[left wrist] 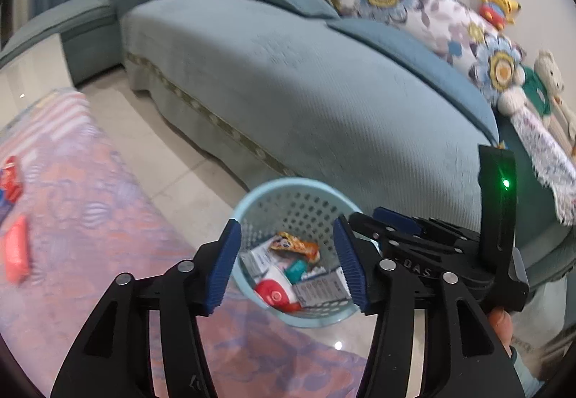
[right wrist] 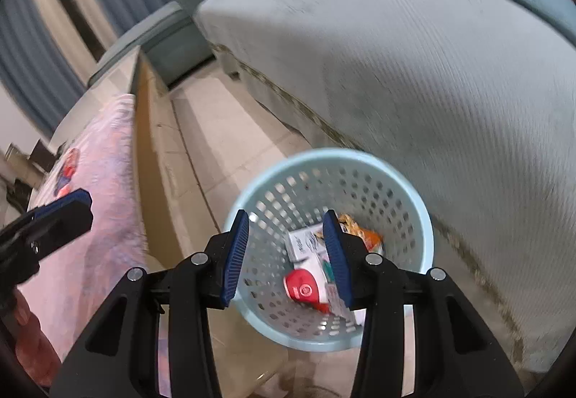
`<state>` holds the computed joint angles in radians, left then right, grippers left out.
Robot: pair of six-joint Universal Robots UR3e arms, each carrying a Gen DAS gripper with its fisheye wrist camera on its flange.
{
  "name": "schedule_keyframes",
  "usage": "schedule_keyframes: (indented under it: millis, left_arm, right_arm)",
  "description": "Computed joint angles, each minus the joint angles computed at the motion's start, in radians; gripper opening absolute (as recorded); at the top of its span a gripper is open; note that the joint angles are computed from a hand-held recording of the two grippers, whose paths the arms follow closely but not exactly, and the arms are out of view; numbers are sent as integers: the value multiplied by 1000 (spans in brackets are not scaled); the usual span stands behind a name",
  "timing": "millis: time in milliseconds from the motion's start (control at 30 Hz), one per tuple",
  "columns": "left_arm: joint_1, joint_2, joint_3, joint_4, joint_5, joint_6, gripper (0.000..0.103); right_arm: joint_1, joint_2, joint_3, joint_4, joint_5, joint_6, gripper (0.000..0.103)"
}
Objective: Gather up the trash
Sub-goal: 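Move both tools back to the table toward the pink bag and card box, then grasp the pink bag with left tool while right tool grasps tiger playing-card box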
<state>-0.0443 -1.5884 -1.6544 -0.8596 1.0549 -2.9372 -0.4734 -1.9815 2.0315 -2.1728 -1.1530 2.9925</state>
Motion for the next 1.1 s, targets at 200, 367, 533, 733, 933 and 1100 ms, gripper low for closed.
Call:
schedule_keyframes:
  millis: [200, 367, 533, 733, 933, 1100]
  left_arm:
    - [176, 182, -106, -12, -20, 28, 54]
    - [310, 291, -205, 94, 59, 29, 71]
    - [416, 240, -173, 53, 98, 18, 69]
    - [464, 134, -176, 63, 142, 8, 67]
    - [421, 20, -135, 104, 232, -33, 49]
    - [446, 17, -169, 149, 216, -16, 37]
  right_arm:
    - [172, 33, -95, -68, -43, 47, 40]
    - [353, 144, -200, -164, -113, 109, 52]
    - [505, 326, -377, -189, -172, 151, 52]
    - [596, 521, -575, -185, -186, 165, 52]
    - [682, 736, -829, -138, -227, 155, 52]
    - [729, 916, -1059, -83, -215, 140, 52]
